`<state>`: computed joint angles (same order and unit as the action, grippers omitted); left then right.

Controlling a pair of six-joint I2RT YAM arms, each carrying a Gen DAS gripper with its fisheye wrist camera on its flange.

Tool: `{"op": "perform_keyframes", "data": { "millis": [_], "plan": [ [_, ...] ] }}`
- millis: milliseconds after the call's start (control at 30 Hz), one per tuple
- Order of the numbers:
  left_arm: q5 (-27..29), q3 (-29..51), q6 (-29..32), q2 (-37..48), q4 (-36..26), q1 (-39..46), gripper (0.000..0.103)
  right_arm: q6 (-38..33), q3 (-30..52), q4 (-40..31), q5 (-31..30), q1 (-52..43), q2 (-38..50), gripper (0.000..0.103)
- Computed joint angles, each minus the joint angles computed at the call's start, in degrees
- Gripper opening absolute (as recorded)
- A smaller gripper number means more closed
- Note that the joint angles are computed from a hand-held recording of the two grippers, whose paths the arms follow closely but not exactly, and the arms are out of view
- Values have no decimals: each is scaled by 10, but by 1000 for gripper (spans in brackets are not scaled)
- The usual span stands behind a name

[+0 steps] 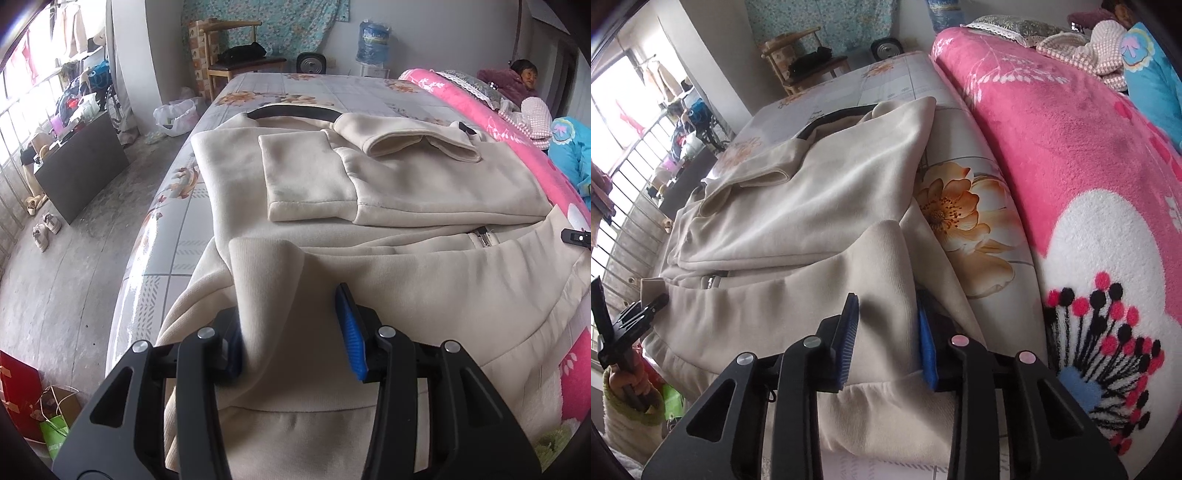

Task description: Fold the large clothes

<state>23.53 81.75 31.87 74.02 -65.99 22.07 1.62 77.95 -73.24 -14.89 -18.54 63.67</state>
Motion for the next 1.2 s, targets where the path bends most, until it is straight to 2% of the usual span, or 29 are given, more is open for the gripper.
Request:
{"op": "perform_keyframes", "data": {
  "millis": [133, 200, 300, 433, 1200],
  "plan": [
    [12, 0, 7, 3, -2, 8, 42, 29, 2, 8, 100, 77, -4, 22],
    [16, 3, 11, 6, -4, 10, 43, 44, 5, 4, 148, 119, -14, 16],
    [18, 5, 15, 7, -6, 10, 43, 62, 5, -3, 222, 180, -25, 15],
    [10, 9, 17, 9, -10, 5, 43, 76, -3, -1, 280, 227, -24, 15],
    [-39, -2, -5, -9, 6, -22, 44, 56, -41, 36, 246, 194, -40, 17]
  ]
}}
